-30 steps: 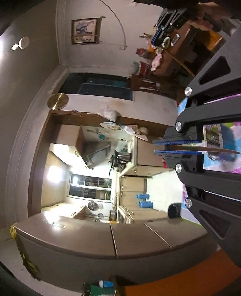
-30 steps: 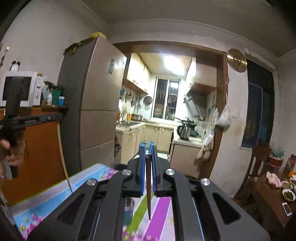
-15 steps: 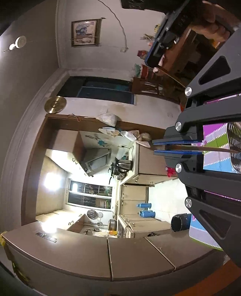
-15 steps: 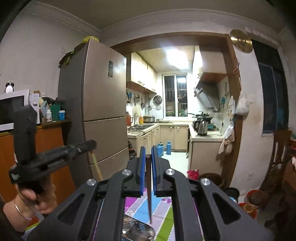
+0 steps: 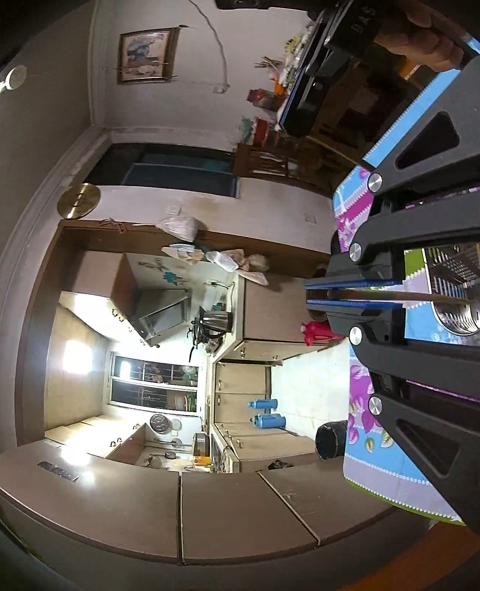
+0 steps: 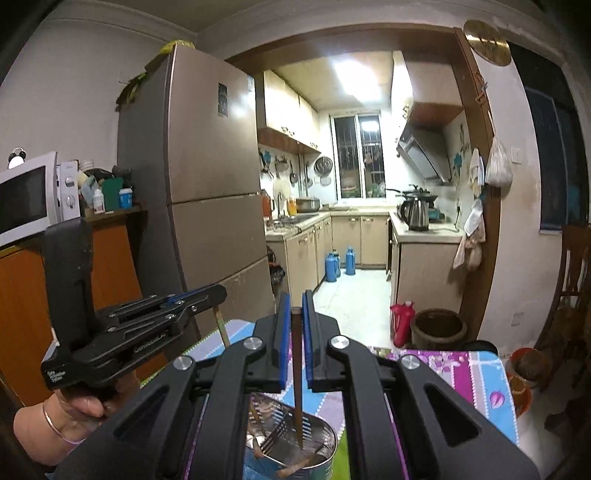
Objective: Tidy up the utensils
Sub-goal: 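Lower the left tool's chopstick into the holder while the right tool lowers its own, then open the left tool over the holder while the right tool opens too, then move both open tools back down over the remaining chopsticks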
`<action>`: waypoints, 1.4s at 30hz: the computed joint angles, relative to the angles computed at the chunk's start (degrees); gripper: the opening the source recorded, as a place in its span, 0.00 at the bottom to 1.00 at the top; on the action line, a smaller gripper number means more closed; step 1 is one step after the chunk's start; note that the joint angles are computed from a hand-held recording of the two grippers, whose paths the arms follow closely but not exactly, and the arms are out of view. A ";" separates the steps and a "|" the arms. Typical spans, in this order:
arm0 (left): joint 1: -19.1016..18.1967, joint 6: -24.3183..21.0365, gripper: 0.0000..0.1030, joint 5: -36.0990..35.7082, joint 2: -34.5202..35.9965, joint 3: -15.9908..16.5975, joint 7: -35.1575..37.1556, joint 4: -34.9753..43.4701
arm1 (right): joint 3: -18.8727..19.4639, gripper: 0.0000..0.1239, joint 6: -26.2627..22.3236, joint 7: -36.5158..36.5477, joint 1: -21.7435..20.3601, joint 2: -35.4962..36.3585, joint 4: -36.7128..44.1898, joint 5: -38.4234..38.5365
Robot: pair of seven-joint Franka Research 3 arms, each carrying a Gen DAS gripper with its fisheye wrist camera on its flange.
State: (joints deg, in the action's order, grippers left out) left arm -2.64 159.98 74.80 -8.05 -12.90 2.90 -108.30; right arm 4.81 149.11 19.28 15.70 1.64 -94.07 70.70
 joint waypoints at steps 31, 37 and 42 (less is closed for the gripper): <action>1.36 -7.95 0.62 -7.57 -43.48 -9.69 0.57 -25.59 | -12.75 0.68 4.00 -21.20 0.24 -36.76 -33.39 11.21; -6.18 -16.55 0.72 -21.60 -52.97 -14.07 11.26 -33.50 | -16.20 0.72 2.95 -12.75 -3.12 -47.68 -45.34 1.66; -11.29 -23.80 0.72 -30.73 -56.20 -18.49 15.90 -37.26 | -14.89 0.72 6.53 -6.87 -7.43 -56.64 -55.78 -6.73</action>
State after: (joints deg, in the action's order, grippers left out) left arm -13.93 136.18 44.08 -64.25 -31.39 18.80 -145.56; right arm -10.08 155.64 12.41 8.27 -55.00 -149.85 63.97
